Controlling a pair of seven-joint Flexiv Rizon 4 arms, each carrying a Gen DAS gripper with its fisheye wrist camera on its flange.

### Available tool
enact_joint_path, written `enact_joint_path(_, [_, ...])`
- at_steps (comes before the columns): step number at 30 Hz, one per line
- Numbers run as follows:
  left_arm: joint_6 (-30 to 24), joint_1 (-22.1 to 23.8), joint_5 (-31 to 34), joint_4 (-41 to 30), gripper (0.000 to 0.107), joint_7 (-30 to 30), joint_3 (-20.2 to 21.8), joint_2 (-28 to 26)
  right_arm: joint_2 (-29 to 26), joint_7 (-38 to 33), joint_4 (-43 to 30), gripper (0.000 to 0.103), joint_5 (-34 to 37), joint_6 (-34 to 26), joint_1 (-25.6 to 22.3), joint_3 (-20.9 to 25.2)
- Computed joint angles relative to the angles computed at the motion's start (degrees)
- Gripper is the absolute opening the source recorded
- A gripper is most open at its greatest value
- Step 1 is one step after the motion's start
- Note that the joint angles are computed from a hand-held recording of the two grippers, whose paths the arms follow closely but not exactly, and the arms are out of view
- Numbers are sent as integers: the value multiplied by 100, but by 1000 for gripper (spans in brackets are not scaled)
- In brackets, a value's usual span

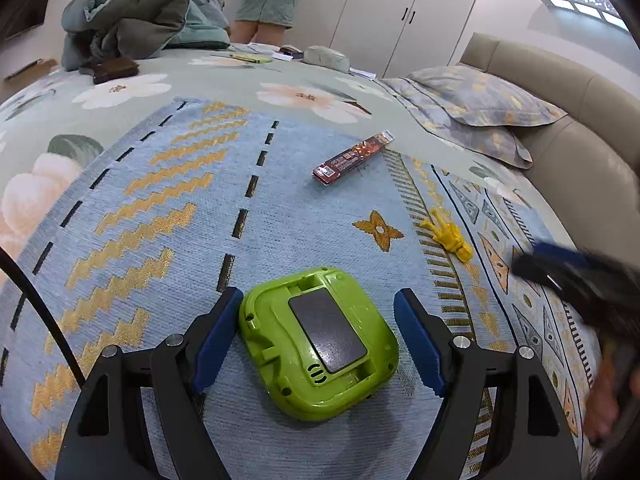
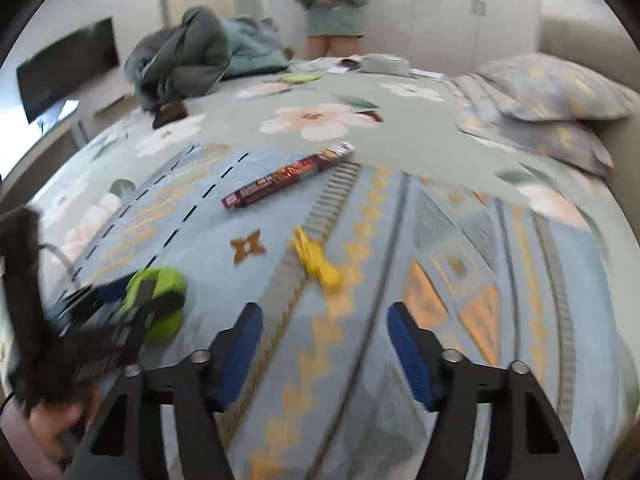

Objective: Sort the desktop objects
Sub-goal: 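Hold the green device in the left gripper while the right gripper grasps the yellow figure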

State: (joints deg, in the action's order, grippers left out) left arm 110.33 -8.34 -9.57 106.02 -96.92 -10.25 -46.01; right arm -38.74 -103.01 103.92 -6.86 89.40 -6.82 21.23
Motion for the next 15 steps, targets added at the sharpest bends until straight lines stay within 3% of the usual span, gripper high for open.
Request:
enact_joint_path(2, [60, 59, 52, -2, 76, -12, -60, -30, -145, 167, -242, 53, -138, -112, 418, -470])
enact_joint_path(5, [81, 15, 49, -12, 76, -10, -14, -42, -393, 165, -563, 52, -258, -454, 549, -577])
enact_joint_path(9, [20, -55, 5, -47, 76, 24, 57, -50, -558, 222, -567, 50, -337, -155, 882, -938])
enact_joint_path(12, [-37, -64, -15, -73, 76, 49, 63, -57, -520, 317, -517, 17, -230, -141, 722, -708])
enact_joint_path(15, [-91, -122, -65, -94, 76, 76, 124, -51, -261, 426, -106, 17, -162, 158, 688, -724])
